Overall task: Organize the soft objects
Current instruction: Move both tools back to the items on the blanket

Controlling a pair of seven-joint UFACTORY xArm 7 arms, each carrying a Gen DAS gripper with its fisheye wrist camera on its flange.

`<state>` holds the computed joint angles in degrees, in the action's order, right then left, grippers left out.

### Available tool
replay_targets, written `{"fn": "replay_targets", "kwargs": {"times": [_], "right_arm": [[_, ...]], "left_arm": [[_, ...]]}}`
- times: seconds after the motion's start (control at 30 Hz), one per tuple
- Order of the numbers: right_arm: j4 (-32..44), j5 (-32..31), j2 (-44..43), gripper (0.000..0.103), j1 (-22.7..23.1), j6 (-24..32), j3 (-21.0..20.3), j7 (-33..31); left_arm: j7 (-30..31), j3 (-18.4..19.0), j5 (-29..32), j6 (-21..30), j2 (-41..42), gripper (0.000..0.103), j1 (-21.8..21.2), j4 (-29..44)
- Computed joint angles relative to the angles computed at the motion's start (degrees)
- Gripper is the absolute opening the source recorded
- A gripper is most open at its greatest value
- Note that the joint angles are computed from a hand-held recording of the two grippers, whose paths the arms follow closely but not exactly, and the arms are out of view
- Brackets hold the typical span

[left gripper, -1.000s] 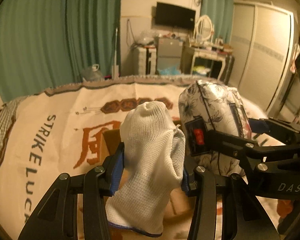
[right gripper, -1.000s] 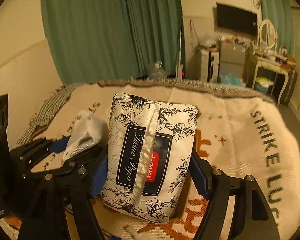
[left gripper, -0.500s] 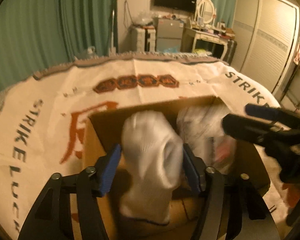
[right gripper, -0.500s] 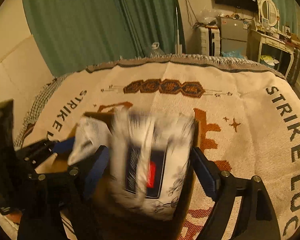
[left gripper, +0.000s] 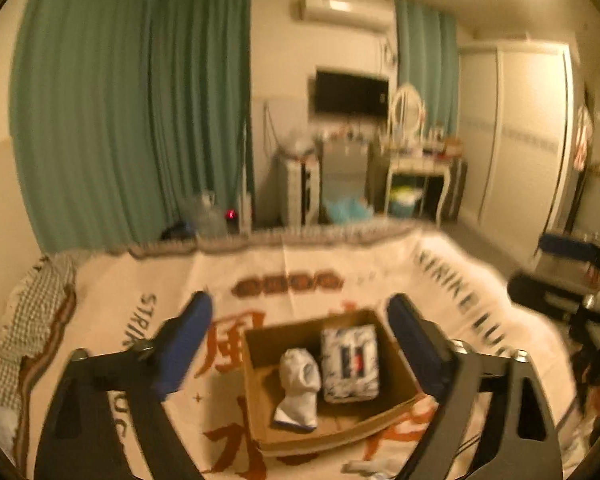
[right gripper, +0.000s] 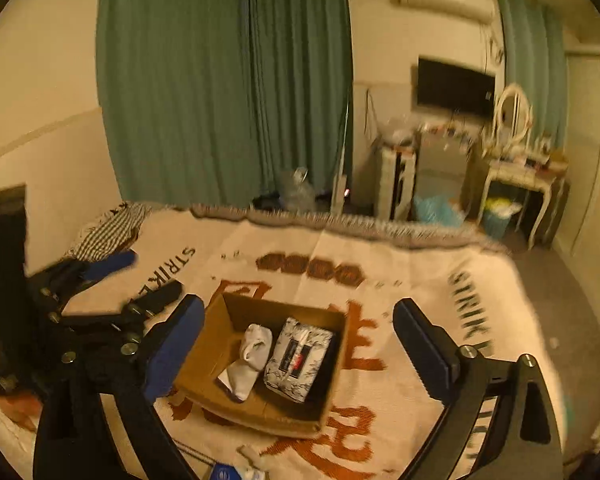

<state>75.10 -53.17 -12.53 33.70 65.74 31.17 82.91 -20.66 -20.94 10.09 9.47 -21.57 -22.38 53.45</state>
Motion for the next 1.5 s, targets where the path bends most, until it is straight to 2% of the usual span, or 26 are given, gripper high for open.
{"fn": "replay_targets", "kwargs": {"times": [0.1,0.23,0.4,0.47,0.63,0.7,0.83,0.97,1.13,1.27,1.4,1.5], "right_arm": [[5.1,-1.6,0.5,0.103,2.0,9.8,4.9,-1.0],[8.9,-2.7,1.9,0.103,6.2,17.5,9.7,1.3],[10.8,-4.8,7.7,0.103,12.5,27.1,13.9,7.5],[10.0,-4.9,9.9,0.103,14.9,28.3,14.2,10.8],[5.4,-3.6,15.8,0.103,19.7,24.0,12.2,20.0],[3.6,-2.9,17.8,0.103,20.9,21.3,10.7,23.2],[-0.9,-1.2,21.7,0.103,22.1,12.2,7.2,29.8],[-2.1,-0.6,25.7,0.103,23.9,5.5,4.0,33.6],[0.1,-0.6,31.3,0.101,26.1,-0.7,-0.1,31.7],[0.9,0.0,33.7,0.091,26.7,-5.7,-3.5,29.6],[0.5,1.1,34.9,0.083,27.4,-11.6,-6.5,29.2],[0.7,2.4,35.5,0.071,28.4,-14.2,-8.4,27.5]], "left_arm": [[1.2,2.3,-1.8,0.3,-8.1,0.096,-2.2,-3.5],[3.9,4.8,-4.8,3.4,-15.8,0.097,-5.6,-8.3],[4.5,4.8,-8.0,5.4,-24.8,0.097,-7.5,-18.1],[3.9,3.4,-7.9,6.1,-28.3,0.097,-7.0,-22.4],[0.4,-1.6,-6.4,5.7,-32.0,0.097,-5.3,-32.3],[-1.2,-2.7,-5.8,6.6,-33.2,0.097,-6.5,-35.5],[-4.1,-3.6,-4.8,8.3,-34.9,0.097,-10.1,-42.5],[-4.4,-2.2,-2.6,9.2,-35.7,0.097,-12.8,-46.2],[-3.8,0.2,-0.7,5.7,-34.4,0.097,-12.7,-48.1],[-3.7,-0.1,0.8,5.2,-33.9,0.097,-11.0,-48.8],[-2.9,2.1,0.8,4.2,-33.2,0.097,-10.5,-49.6],[-1.6,3.5,0.4,3.7,-32.0,0.097,-11.4,-49.8]]}}
